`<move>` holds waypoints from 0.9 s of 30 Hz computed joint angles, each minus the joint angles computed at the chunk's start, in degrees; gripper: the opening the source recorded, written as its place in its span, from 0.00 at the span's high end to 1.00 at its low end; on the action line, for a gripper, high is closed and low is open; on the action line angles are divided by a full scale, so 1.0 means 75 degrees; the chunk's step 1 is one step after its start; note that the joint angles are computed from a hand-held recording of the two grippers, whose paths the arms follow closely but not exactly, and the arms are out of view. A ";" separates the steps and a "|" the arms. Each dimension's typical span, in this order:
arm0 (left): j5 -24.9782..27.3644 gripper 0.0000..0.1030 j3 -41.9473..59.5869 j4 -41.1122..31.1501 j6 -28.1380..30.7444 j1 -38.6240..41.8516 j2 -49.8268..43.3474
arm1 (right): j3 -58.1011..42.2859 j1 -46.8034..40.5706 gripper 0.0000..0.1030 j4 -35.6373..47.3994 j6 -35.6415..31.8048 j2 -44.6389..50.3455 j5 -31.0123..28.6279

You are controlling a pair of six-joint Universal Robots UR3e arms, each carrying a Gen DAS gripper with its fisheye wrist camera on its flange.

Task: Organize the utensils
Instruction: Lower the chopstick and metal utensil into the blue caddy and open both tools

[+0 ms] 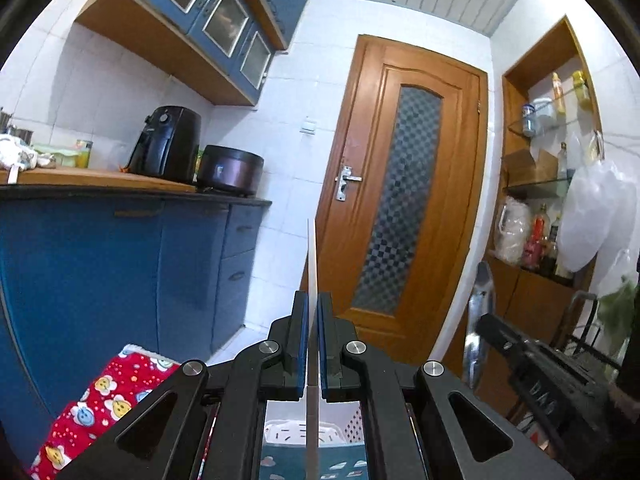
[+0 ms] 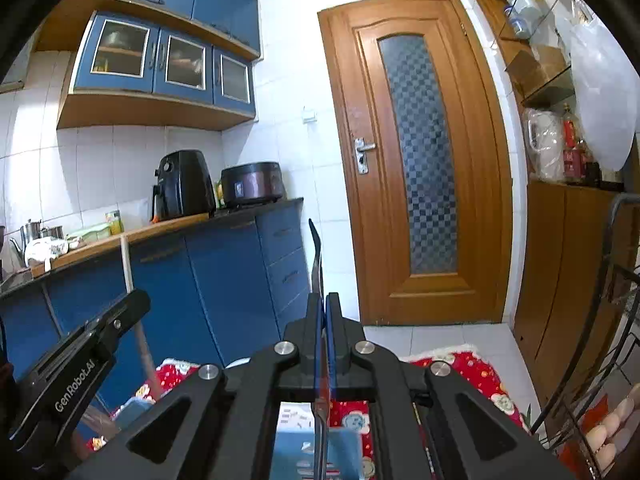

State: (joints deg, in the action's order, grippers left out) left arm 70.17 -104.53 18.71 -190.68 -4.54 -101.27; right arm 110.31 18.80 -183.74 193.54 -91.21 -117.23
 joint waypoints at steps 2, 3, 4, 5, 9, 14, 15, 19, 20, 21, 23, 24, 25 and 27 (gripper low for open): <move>0.0115 0.96 -0.0041 0.0078 0.0106 -0.0080 -0.0041 | 0.0093 0.0009 0.96 0.0111 0.0019 -0.0065 0.0059; 0.0118 0.96 -0.0079 0.0119 0.0119 -0.0083 -0.0052 | 0.0149 -0.0003 0.96 0.0150 0.0031 -0.0116 0.0105; 0.0113 0.96 -0.0098 0.0125 0.0117 -0.0079 -0.0061 | 0.0210 -0.0001 0.96 0.0199 0.0037 -0.0165 0.0127; 0.0106 0.96 -0.0121 0.0116 0.0112 -0.0066 -0.0061 | 0.0238 0.0006 0.96 0.0245 0.0049 -0.0190 0.0131; 0.0100 0.96 -0.0261 0.0107 0.0164 -0.0010 -0.0004 | 0.0424 0.0031 0.95 0.0394 0.0134 -0.0342 0.0228; 0.0189 0.96 -0.0560 0.0225 0.0403 -0.0052 0.0148 | 0.0654 -0.0207 0.95 0.0726 0.0329 -0.0787 0.0826; 0.0170 0.96 -0.0609 0.0212 0.0417 -0.0040 0.0185 | 0.0709 -0.0287 0.95 0.0804 0.0384 -0.0906 0.1023; 0.0059 0.92 -0.0707 -0.0088 0.0496 0.0025 0.0365 | 0.0791 -0.0367 0.85 0.0998 0.0450 -0.1162 0.1332; -0.0001 0.87 -0.0703 -0.0197 0.0512 0.0050 0.0401 | 0.0785 -0.0359 0.84 0.1016 0.0464 -0.1187 0.1362; -0.0083 0.84 -0.0703 -0.0345 0.0525 0.0089 0.0463 | 0.0790 -0.0351 0.82 0.1052 0.0484 -0.1249 0.1391; -0.0209 0.66 -0.0754 -0.0508 0.0522 0.0157 0.0605 | 0.0799 -0.0321 0.79 0.1086 0.0531 -0.1337 0.1407; -0.0274 0.63 -0.0827 -0.0509 0.0504 0.0206 0.0695 | 0.0806 -0.0271 0.76 0.1113 0.0579 -0.1397 0.1400; -0.0330 0.61 -0.0888 -0.0493 0.0502 0.0244 0.0768 | 0.0816 -0.0256 0.75 0.1186 0.0624 -0.1501 0.1429; -0.0437 0.61 -0.0971 -0.0626 0.0577 0.0308 0.0989 | 0.0809 -0.0217 0.73 0.1315 0.0687 -0.1656 0.1442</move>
